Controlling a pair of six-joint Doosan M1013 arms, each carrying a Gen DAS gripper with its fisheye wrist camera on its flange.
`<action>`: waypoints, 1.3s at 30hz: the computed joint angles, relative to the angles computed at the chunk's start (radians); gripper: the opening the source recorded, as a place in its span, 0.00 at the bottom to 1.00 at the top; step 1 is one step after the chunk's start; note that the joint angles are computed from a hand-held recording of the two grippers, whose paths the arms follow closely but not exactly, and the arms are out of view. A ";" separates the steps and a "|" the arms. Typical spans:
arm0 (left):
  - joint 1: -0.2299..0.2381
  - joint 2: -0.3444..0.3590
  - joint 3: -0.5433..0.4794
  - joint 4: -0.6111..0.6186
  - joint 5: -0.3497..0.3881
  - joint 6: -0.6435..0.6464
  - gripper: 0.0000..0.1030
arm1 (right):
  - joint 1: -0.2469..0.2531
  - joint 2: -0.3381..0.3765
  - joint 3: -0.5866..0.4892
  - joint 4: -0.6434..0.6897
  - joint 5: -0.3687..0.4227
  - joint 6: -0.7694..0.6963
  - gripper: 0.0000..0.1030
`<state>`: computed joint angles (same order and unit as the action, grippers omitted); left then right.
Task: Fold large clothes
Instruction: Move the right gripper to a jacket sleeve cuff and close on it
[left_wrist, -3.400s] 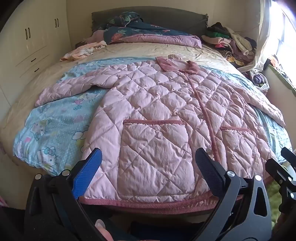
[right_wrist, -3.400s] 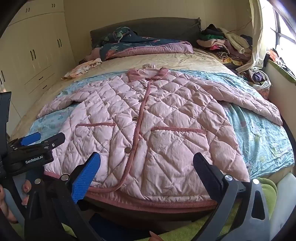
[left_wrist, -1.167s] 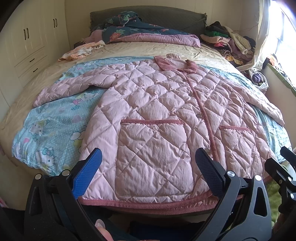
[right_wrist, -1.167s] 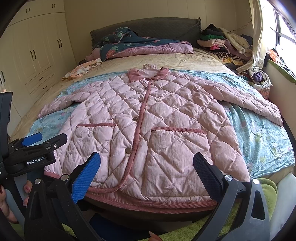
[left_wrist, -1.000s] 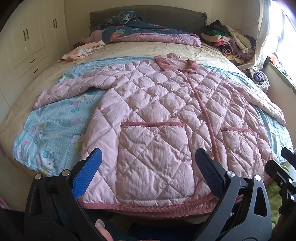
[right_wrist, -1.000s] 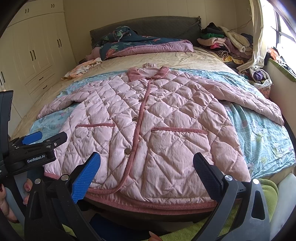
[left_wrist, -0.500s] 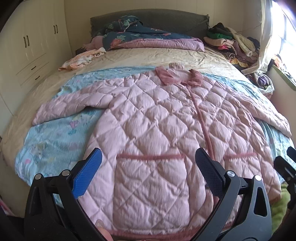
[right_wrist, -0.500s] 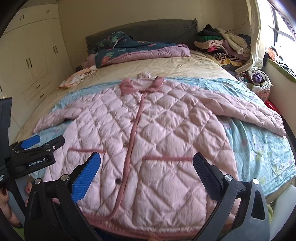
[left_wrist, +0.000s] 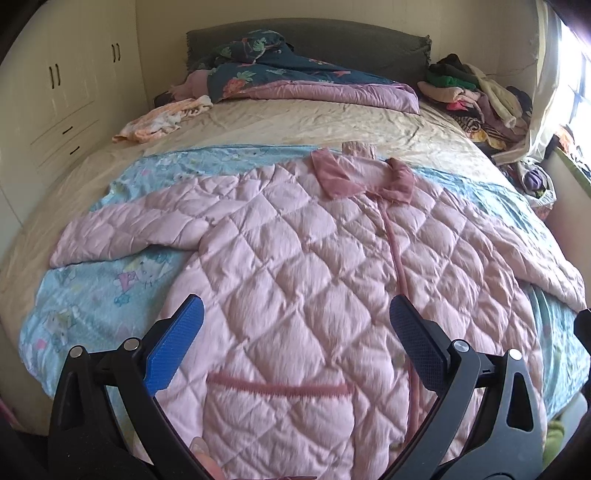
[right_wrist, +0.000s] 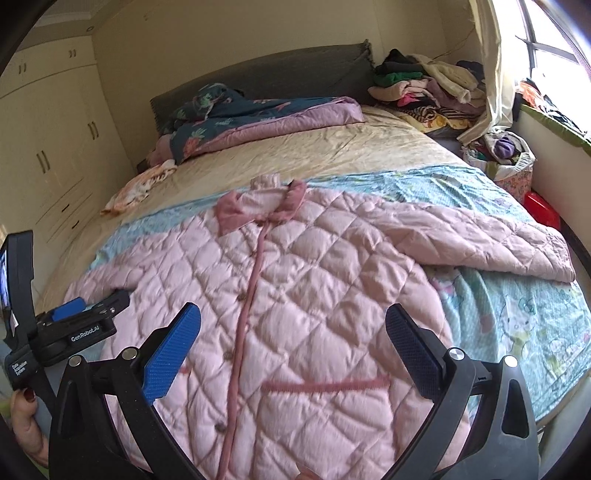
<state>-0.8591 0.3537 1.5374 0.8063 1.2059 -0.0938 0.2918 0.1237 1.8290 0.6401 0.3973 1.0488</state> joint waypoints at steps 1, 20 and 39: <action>0.005 0.005 -0.007 0.004 0.009 -0.004 0.92 | -0.004 0.008 -0.010 -0.001 0.002 0.010 0.96; 0.103 0.125 -0.169 -0.039 -0.033 0.165 0.92 | -0.092 0.154 -0.169 -0.116 0.005 0.306 0.96; 0.153 0.238 -0.283 -0.111 -0.091 0.297 0.92 | -0.202 0.283 -0.258 -0.439 0.033 0.782 0.96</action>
<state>-0.7065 0.5915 1.2541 0.6950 1.1148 0.2032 0.0894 0.4065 1.5713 0.2015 0.4308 1.8310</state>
